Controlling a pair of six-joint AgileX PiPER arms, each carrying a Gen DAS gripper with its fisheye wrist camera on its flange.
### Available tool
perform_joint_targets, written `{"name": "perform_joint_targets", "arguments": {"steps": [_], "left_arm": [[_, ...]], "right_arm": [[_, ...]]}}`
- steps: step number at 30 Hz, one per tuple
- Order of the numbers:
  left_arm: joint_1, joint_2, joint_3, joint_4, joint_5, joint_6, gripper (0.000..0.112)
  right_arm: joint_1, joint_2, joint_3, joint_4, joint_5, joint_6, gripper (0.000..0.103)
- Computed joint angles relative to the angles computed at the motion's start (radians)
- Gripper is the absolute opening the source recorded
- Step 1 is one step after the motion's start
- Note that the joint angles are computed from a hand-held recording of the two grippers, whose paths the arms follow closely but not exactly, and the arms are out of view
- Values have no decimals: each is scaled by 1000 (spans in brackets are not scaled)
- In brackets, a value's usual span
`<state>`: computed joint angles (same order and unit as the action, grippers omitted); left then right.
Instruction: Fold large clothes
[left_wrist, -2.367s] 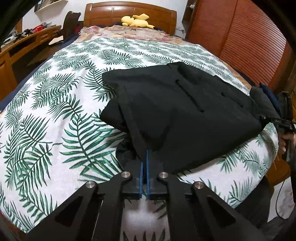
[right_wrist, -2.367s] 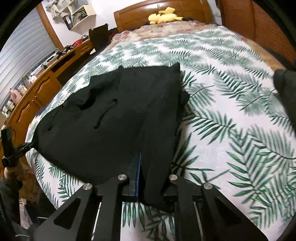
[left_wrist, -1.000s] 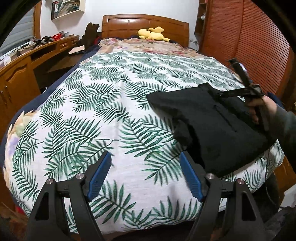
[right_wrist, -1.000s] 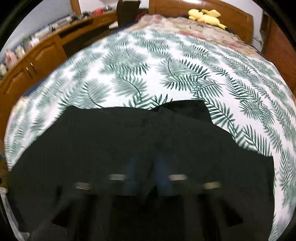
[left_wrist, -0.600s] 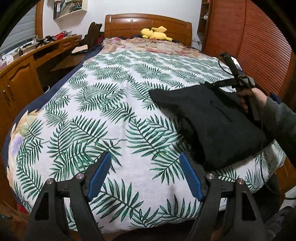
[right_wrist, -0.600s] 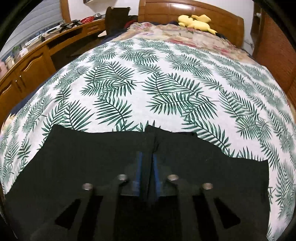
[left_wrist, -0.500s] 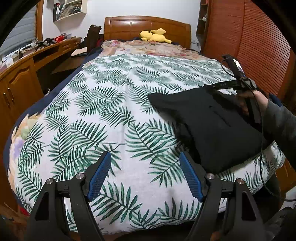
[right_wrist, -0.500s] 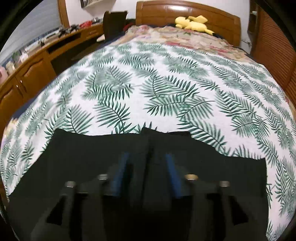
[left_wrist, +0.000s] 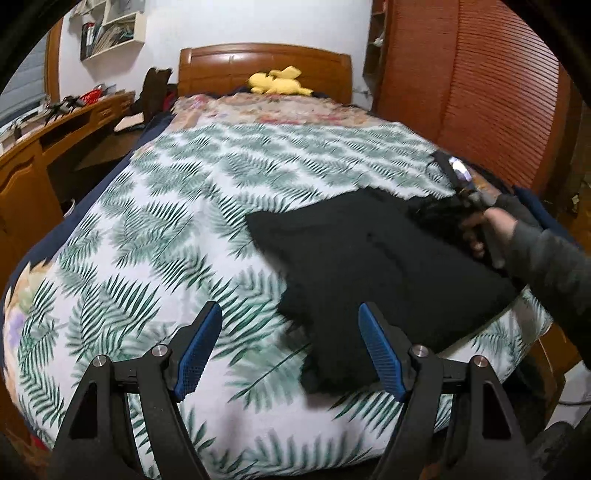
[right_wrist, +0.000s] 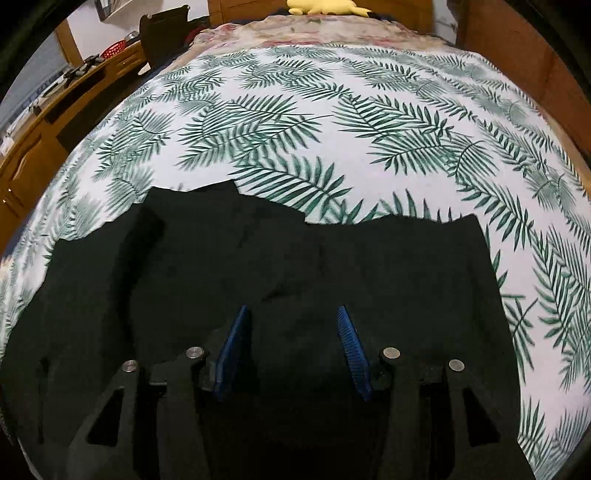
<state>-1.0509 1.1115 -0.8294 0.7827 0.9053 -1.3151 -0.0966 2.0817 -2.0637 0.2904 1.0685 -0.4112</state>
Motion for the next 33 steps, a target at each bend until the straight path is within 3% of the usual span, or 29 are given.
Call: {"name": "perform_joint_targets", "arguments": {"steps": [3, 6, 13, 18, 24, 33], "left_arm": [[-14, 52, -65, 18, -1, 10, 77], [-30, 106, -117, 33, -7, 18, 77], [-9, 226, -165, -12, -118, 41, 77], [-2, 334, -222, -69, -175, 97, 77], [-29, 445, -319, -115, -176, 143, 77], [-68, 590, -489, -163, -100, 198, 77]], "right_arm": [[21, 10, 7, -36, -40, 2, 52], [28, -73, 118, -53, -103, -19, 52], [-142, -425, 532, 182, -185, -340, 52], [-391, -578, 722, 383, -59, -634, 52], [-660, -589, 789, 500, 112, -785, 52], [-722, -547, 896, 548, 53, -929, 54]]}}
